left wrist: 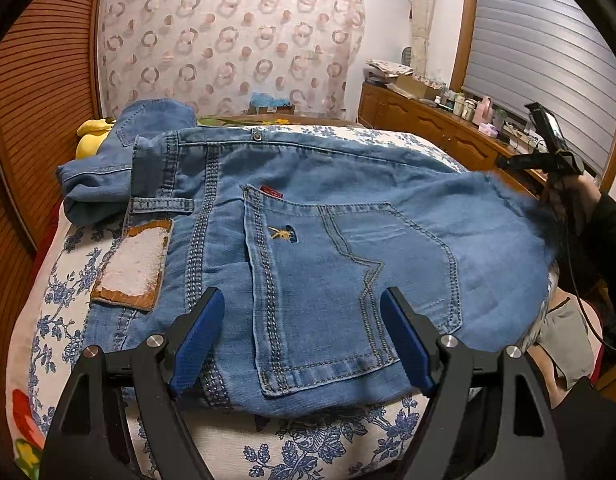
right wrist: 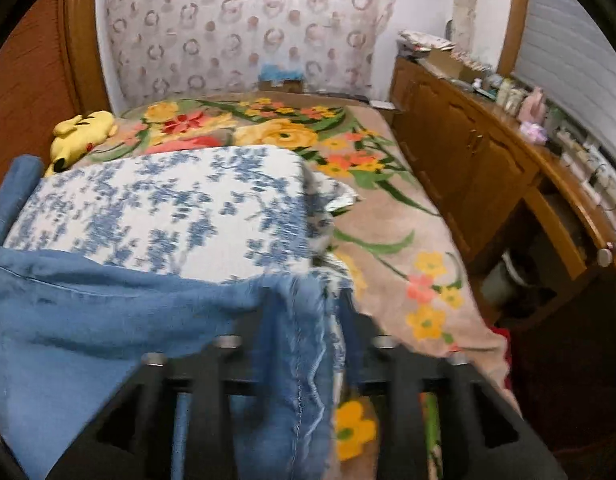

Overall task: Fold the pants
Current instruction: 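Move the right gripper to the jeans leg hem and close on it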

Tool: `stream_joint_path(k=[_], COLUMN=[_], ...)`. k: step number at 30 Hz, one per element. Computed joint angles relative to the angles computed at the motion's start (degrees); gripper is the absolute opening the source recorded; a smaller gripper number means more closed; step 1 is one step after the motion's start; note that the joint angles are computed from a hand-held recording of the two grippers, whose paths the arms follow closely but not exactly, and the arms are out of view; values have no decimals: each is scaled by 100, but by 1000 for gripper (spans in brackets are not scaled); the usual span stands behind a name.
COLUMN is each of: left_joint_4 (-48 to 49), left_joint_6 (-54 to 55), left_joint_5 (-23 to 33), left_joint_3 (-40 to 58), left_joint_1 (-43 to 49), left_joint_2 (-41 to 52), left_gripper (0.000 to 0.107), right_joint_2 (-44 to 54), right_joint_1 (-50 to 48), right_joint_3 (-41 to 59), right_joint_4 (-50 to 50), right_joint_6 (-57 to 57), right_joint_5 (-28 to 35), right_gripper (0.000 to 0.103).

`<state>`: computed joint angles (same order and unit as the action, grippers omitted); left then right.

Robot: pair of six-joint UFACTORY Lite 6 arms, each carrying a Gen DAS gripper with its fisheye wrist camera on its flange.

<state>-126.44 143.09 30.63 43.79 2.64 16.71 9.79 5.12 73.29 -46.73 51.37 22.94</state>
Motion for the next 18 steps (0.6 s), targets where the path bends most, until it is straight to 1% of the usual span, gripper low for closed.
stream_joint_path(k=[5, 8, 10, 12, 13, 16, 18], left_joint_4=[-78, -118, -103, -113, -130, -133, -219], left_joint_6=[17, -7, -53, -75, -70, -87, -25], left_joint_5=[-83, -157, -190, -230, -241, -292, -329], left_joint_3=[62, 153, 212, 246, 246, 276, 262], left_joint_1=[-166, -305, -393, -487, -541, -648, -735], left_joint_2=[-21, -16, -6, -11, -17, -13, -18], left_gripper=[81, 81, 81, 81, 81, 81, 81], right_joint_2=[-1244, -2258, -2861, -3474, -3815, -4637, -5066], right_joint_1=[-38, -188, -169, -138, -64, 69, 208], right_joint_3=[-1315, -2303, -2870, -3386, -3695, -4464, -4792], right_joint_4=[-640, -346, -19, 169, 44, 156, 271], right_joint_6=[856, 648, 406, 309, 509, 687, 712], right_joint_5=[-367, -758, -892, -897, -848, -771, -530], right_gripper=[42, 42, 42, 43, 44, 49, 50])
